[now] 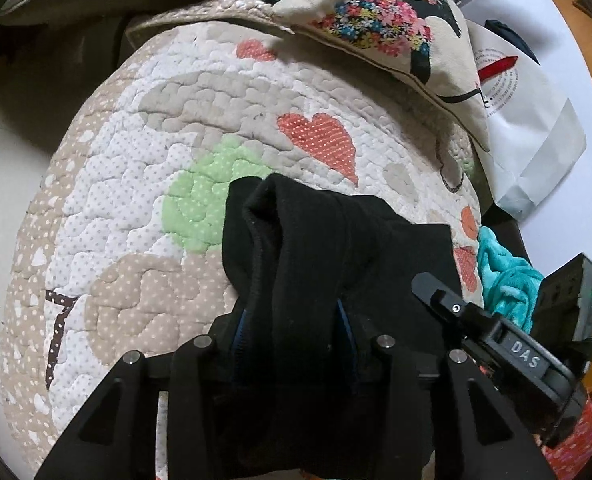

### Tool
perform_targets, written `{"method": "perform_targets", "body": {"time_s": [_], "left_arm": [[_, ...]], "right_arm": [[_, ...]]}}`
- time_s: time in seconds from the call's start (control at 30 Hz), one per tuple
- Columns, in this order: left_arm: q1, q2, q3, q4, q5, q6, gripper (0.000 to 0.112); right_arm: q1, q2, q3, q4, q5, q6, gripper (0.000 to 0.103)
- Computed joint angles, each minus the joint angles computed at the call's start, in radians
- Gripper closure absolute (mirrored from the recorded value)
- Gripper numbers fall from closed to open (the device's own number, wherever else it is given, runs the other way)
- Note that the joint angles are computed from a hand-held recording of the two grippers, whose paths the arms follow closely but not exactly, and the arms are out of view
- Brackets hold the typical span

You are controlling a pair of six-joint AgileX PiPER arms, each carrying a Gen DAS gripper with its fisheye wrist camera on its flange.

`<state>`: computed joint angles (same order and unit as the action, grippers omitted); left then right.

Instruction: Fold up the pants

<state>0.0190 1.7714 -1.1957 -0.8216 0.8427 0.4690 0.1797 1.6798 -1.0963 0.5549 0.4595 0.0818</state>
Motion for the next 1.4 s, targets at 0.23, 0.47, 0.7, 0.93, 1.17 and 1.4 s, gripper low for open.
{"method": "perform_targets", "body": {"time_s": [0.23,0.47,0.7,0.93,1.17,1.4], "left_arm": [[0.028,0.003,0.022,-0.05,0.009,0.035,0.072],[0.031,-0.035,0.004,-0.037,0.035,0.034,0.072],[0.036,0.012,-0.035,-0.027,0.046,-0.023,0.07],[0.206,0.146,-0.04,-0.236,0.277,-0.022,0.066],[0.284,0.119,-0.032,-0.223,0.277,-0.037,0.063],[0.266,0.018,0.008,-0.001,0.146,-0.111,0.063]], "right_arm": [[0.019,0.007,0.003,-0.117,-0.021,0.102,0.065],[0.001,-0.029,0.033,-0.077,-0.013,0.101,0.05],[0.008,-0.061,0.069,-0.063,-0.025,0.116,0.043],[0.047,-0.061,0.082,-0.191,-0.051,0.232,0.037],[0.079,-0.108,0.125,-0.385,-0.072,0.416,0.035],[0.137,-0.26,0.23,-0.598,-0.014,0.684,0.034]]}}
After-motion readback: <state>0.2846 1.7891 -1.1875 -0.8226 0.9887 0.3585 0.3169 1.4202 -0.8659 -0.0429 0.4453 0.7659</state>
